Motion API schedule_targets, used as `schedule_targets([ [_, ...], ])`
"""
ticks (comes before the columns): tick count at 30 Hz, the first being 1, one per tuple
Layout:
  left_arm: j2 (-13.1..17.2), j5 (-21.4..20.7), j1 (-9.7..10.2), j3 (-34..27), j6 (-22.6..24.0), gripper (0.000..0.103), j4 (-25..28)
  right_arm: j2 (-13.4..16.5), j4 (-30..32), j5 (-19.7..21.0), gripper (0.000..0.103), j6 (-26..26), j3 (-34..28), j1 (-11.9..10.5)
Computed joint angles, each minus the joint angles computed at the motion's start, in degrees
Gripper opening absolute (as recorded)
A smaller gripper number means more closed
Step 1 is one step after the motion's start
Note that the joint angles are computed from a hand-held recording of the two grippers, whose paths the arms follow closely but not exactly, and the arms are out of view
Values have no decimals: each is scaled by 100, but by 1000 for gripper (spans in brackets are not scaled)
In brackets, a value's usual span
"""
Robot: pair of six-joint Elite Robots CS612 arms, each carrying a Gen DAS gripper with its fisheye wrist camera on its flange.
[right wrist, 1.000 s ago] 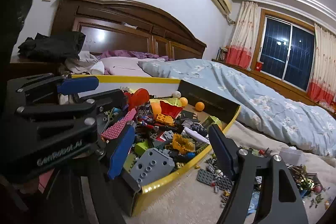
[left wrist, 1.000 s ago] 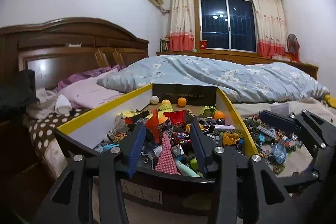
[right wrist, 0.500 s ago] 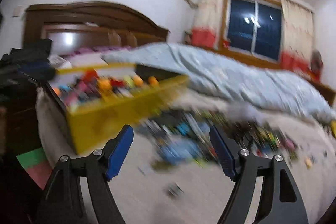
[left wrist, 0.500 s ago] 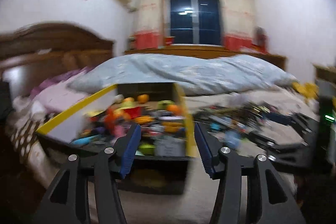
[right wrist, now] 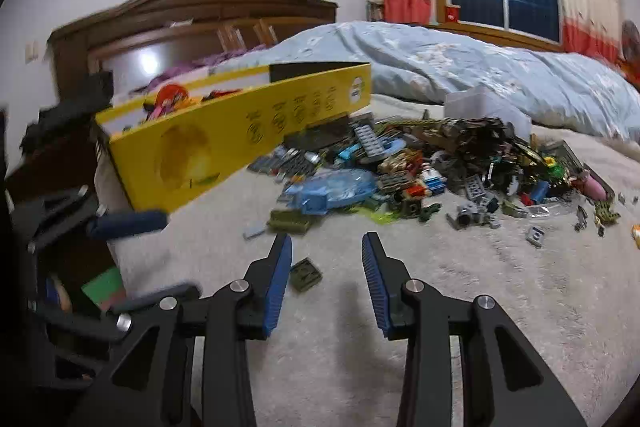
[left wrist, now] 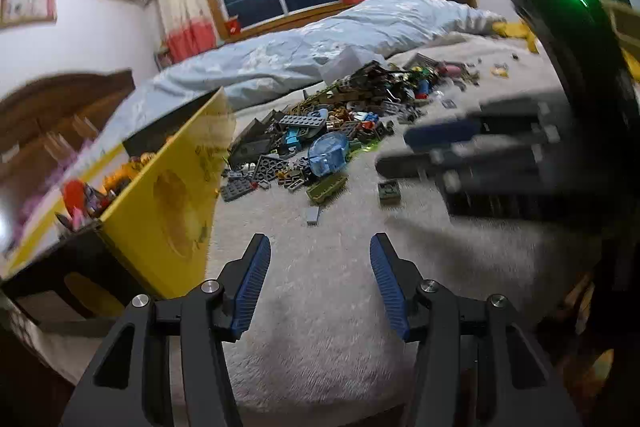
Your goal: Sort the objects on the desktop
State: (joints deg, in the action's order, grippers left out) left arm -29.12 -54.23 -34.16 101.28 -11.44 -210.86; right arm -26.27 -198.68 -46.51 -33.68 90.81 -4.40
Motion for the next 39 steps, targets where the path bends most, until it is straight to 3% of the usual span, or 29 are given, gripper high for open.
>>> schedule_targets([
  [6, -48, -623, 267, -15, -901, 52, 31, 9, 285, -415, 35, -217, 22, 88],
  [9, -58, -801, 346, -23, -1254, 51, 299, 21, 241, -280, 10, -18, 6, 51],
  [12, -41, -841, 381, -61, -1367, 51, 440, -1, 446, -77, 5, 368, -58, -15],
  [17, 20, -706, 340, -171, -1080, 51, 298, -63, 419, -377, 4, 659, -38, -16],
  [21, 32, -817, 383, -341, -1205, 45, 533, -61, 97, -527, 6, 439, 47, 4],
  [23, 40, -930, 429, -443, -1416, 44, 737, -40, 113, -456, 18, 112, 40, 33],
  [24, 47, -968, 448, -480, -1516, 41, 824, -43, 274, -419, 29, -103, 20, 56],
  [25, 60, -995, 470, -528, -1662, 35, 946, -45, 541, -418, 31, -296, -25, 97],
  [26, 74, -965, 485, -571, -1763, 30, 1071, -23, 693, -494, 31, -282, -93, 142],
  [29, 136, -1001, 532, -657, -1858, 29, 1032, 1, 938, -464, 31, -115, -219, 156],
  [32, 175, -808, 486, -724, -1675, 29, 1117, 34, 776, -586, 17, 164, -235, 163],
  [34, 220, -598, 435, -767, -1458, 29, 1107, 42, 689, -581, 14, 253, -221, 154],
  [35, 246, -541, 417, -774, -1370, 23, 1016, 45, 652, -556, 14, 291, -214, 145],
  [36, 266, -540, 409, -773, -1287, 9, 916, 45, 582, -537, 14, 336, -196, 130],
  [39, 260, -570, 366, -717, -1084, 9, 724, 21, 401, -525, 14, 348, -124, 96],
])
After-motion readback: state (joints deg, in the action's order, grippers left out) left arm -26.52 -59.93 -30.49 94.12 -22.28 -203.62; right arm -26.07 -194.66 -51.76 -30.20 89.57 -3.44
